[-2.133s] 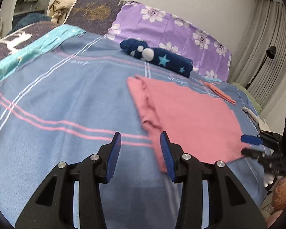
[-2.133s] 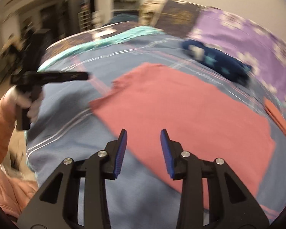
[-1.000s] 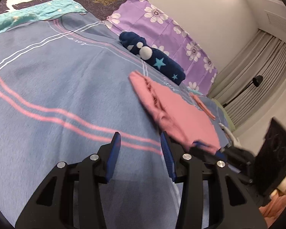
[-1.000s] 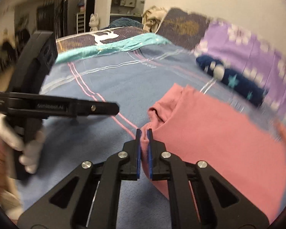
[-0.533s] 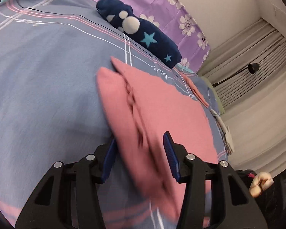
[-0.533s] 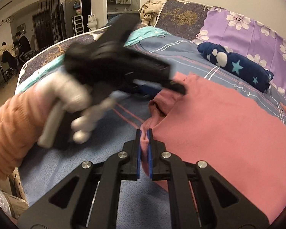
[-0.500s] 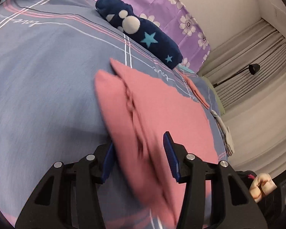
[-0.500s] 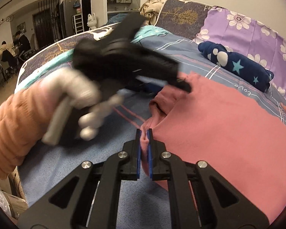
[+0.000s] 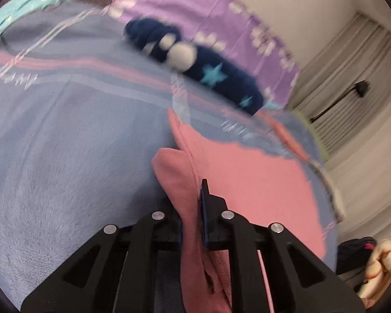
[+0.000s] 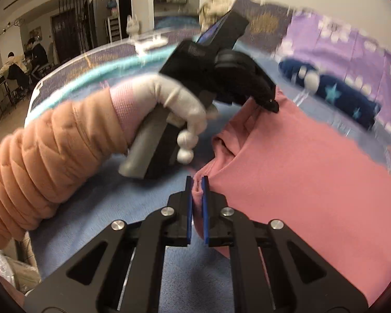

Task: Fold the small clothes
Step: 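Grasp the folded shirt edge with the left gripper and fold it over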

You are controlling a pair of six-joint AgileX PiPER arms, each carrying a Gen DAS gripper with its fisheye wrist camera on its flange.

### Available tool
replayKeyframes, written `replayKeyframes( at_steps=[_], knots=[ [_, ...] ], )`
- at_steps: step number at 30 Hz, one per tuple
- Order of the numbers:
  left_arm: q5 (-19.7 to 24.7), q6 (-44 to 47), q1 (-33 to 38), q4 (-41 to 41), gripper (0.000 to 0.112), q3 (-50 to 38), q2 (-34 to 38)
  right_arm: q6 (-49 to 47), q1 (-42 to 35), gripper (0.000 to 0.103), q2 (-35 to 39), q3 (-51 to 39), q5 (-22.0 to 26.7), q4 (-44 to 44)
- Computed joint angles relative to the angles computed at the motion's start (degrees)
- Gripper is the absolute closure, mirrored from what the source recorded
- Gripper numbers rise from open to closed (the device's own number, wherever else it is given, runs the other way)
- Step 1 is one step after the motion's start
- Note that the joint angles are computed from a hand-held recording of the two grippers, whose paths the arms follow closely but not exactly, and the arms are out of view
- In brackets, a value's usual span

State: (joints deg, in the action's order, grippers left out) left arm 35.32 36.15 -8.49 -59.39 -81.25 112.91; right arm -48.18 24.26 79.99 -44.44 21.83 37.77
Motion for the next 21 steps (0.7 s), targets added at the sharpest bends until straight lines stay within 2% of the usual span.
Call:
replayKeyframes(
  at_steps=[1, 3, 4, 8, 12, 15, 17, 21],
  knots=[
    [0.4, -0.97, 0.53, 0.01, 0.093, -0.09, 0.55, 1.26, -0.4, 0.095, 2.02, -0.8, 1.79, -1.02],
    [1.59, 3.95, 2.63, -6.83, 0.088, 2.08, -0.06, -2.28, -1.66, 0.093, 2.59, -0.2, 2.95, 2.83],
    [-0.61, 6.18, 3.02, -9.08, 0.085, 4.28, -1.34, -5.82, -3.01, 0.09, 2.21, -0.05, 4.53, 6.25],
    [-5.55, 4.76, 2.89, -4.49, 0.084, 7.65, -5.64, -10.5, -5.15, 0.085, 1.56, 0.75, 7.61, 10.11],
    [-3.83, 11.43, 3.63, -8.55, 0.084, 10.5, -7.62, -13.08, -6.15, 0.08, -0.32, 2.43, 9.17, 11.98],
    [-1.8, 10.34, 3.33, -7.3, 0.079, 10.19, -6.44, -10.31, -6.0, 0.077, -2.43, 3.04, 9.29, 9.11],
    [-1.47, 10.71, 3.21, -7.87, 0.072, 10.31, -6.22, -7.55, -4.96, 0.072, -5.08, 4.62, 7.66, 5.43],
    [2.19, 12.14, 3.66, -10.07, 0.061, 8.98, -4.61, -1.68, -4.42, 0.057, -8.85, 7.37, 4.76, -1.65]
  ],
)
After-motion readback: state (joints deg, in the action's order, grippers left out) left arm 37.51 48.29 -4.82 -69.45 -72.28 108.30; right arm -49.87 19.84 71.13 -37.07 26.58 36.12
